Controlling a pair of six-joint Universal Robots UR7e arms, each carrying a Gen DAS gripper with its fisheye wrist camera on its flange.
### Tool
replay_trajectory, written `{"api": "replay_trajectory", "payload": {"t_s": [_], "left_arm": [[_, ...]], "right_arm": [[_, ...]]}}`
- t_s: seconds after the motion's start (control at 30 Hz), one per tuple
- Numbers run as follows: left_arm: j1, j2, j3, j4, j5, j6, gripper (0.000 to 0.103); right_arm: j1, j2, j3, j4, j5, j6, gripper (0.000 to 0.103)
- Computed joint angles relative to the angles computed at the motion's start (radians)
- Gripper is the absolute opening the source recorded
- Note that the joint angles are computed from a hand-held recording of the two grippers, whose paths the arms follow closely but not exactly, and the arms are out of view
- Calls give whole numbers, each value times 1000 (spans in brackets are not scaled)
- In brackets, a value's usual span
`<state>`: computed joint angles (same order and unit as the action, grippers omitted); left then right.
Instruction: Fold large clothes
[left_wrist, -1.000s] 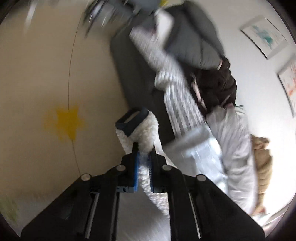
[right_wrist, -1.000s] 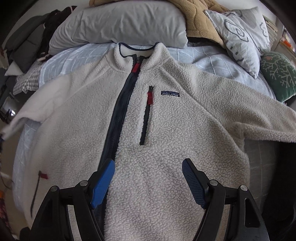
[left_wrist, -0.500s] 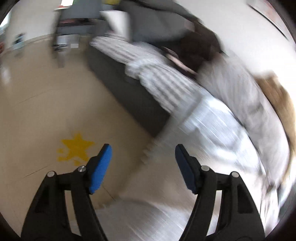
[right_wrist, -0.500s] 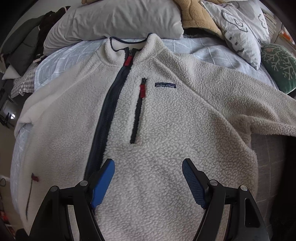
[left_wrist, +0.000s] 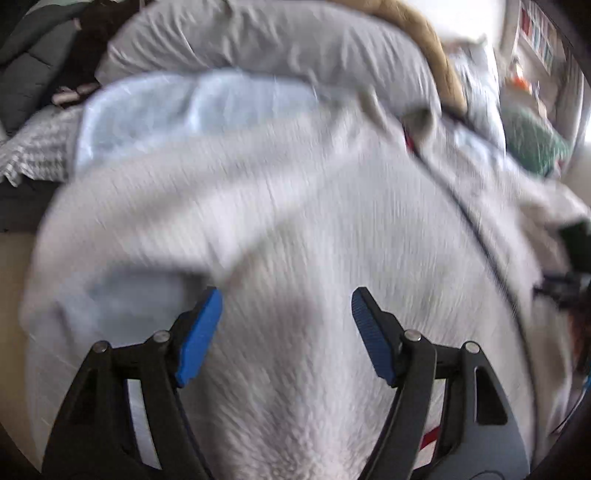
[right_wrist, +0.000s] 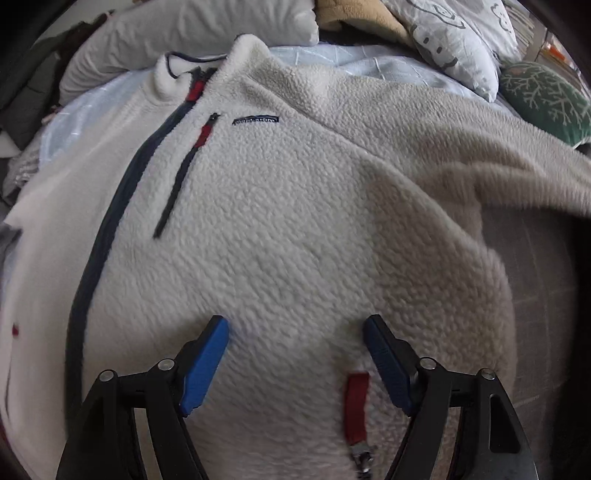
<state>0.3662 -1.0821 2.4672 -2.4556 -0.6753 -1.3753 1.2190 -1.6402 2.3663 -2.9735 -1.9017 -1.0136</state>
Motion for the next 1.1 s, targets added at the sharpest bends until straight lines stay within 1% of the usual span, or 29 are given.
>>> {"api": "replay_trajectory", "payload": {"t_s": [0.03,0.07,0.1,0.13,0.17,0.2,0.23,0.27,0.33,0.37,0.4,0.47,0.53,0.6,0.67,0.7,0.73,0.8,0.87,0.9,0.97,1.03,1.1], "left_arm": [[-7,18,19,-30,-25,7,73],[-39,21,45,-36,-20,-10,73],[-77,14,63,-11,-13,-35,74],[-105,-3,68,47,-27,-71,77],[-125,-19,74,90,-53,-107,84],[-145,-37,95,90,-90,-139,84],[-180,-58,134,63,-119,-178,84],[-212,-66,155,55,-133,-212,84],[-286,-86,185,92,-184,-278,84],[-321,-99,187,133,-212,-306,84],[-330,-99,187,143,-224,-315,84],[-368,-102,187,182,-271,-352,84],[-404,-114,186,207,-325,-366,84],[-414,-159,170,264,-377,-364,84],[-393,-202,144,322,-409,-360,84],[-376,-220,121,362,-417,-359,84],[-367,-240,99,402,-411,-365,84],[-356,-262,50,498,-375,-405,84],[-332,-266,-8,581,-334,-442,84],[-309,-258,-49,622,-312,-451,84],[-267,-233,-101,636,-292,-429,84],[-230,-217,-124,576,-272,-375,84],[-197,-194,-150,521,-255,-327,84]], "right_arm": [[-27,-21,13,-3,43,-39,80],[-47,-39,27,-11,62,-86,81],[-73,-61,46,-22,87,-151,82],[-88,-76,56,-25,101,-188,83],[-105,-94,65,-21,118,-224,83],[-130,-121,73,-2,143,-254,84],[-149,-142,76,17,164,-266,84],[-171,-162,79,38,189,-277,84],[-226,-210,89,78,254,-310,84],[-247,-224,94,84,278,-327,84],[-276,-244,102,92,311,-349,84],[-320,-282,127,97,360,-377,84],[-342,-306,133,114,375,-386,84],[-336,-327,128,143,347,-372,84],[-306,-352,111,197,284,-343,84],[-280,-358,94,221,250,-313,84],[-271,-381,83,251,247,-292,84],[-253,-425,53,308,267,-254,84],[-225,-457,7,376,286,-204,84],[-204,-469,-27,415,296,-160,84],[-180,-474,-79,464,309,-96,84],[-153,-464,-140,497,309,-18,84],[-124,-435,-210,525,291,65,84]]}}
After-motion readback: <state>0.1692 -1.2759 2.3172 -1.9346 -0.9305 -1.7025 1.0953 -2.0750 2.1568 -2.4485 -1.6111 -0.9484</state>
